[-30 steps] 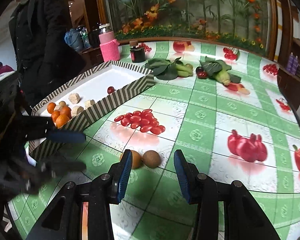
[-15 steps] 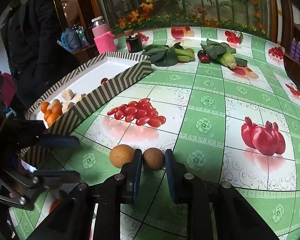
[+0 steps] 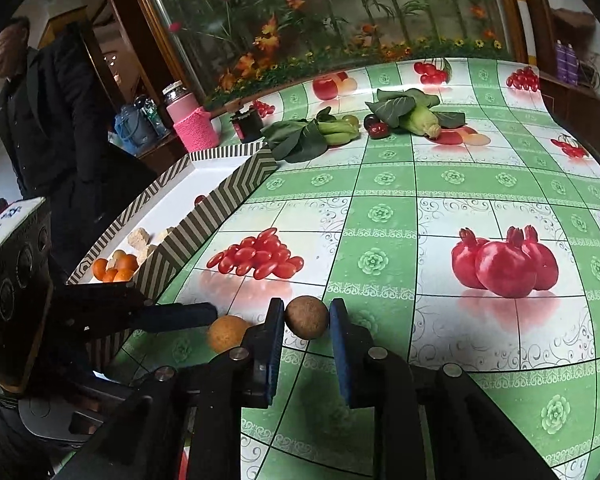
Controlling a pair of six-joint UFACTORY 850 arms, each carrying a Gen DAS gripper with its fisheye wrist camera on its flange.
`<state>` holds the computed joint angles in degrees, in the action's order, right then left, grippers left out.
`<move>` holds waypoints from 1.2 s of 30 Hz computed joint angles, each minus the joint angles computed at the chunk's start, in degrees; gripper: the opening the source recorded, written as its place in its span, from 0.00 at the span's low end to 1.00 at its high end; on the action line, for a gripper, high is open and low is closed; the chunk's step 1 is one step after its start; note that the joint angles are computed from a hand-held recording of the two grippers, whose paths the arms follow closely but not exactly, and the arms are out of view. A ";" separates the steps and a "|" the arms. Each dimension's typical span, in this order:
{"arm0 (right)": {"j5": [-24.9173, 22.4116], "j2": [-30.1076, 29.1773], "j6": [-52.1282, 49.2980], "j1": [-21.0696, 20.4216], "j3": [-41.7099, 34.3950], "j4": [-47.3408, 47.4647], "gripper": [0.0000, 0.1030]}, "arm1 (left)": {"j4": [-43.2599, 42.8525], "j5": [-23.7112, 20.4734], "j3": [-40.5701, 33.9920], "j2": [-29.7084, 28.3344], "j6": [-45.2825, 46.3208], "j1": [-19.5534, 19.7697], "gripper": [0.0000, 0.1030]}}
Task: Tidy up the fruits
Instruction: 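Grasp a brown round fruit with each gripper from the tablecloth, then carry both brown round fruits with both grippers over the white tray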
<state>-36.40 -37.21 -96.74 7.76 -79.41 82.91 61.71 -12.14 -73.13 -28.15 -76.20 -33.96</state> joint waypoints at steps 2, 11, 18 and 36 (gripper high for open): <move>0.03 0.27 -0.91 0.04 0.34 0.55 0.22 | -2.13 -0.26 -0.68 -0.51 2.24 -0.16 0.32; 0.10 0.55 -1.80 0.02 0.79 1.27 0.22 | 6.49 -0.80 0.44 0.37 -8.34 -0.12 0.23; -0.45 0.71 -3.20 -0.11 1.07 1.99 0.22 | 20.01 0.96 2.73 2.46 -23.86 0.28 0.23; 0.12 1.56 -6.64 0.12 2.17 4.37 0.22 | 29.39 -1.43 11.78 11.28 -37.67 4.50 0.23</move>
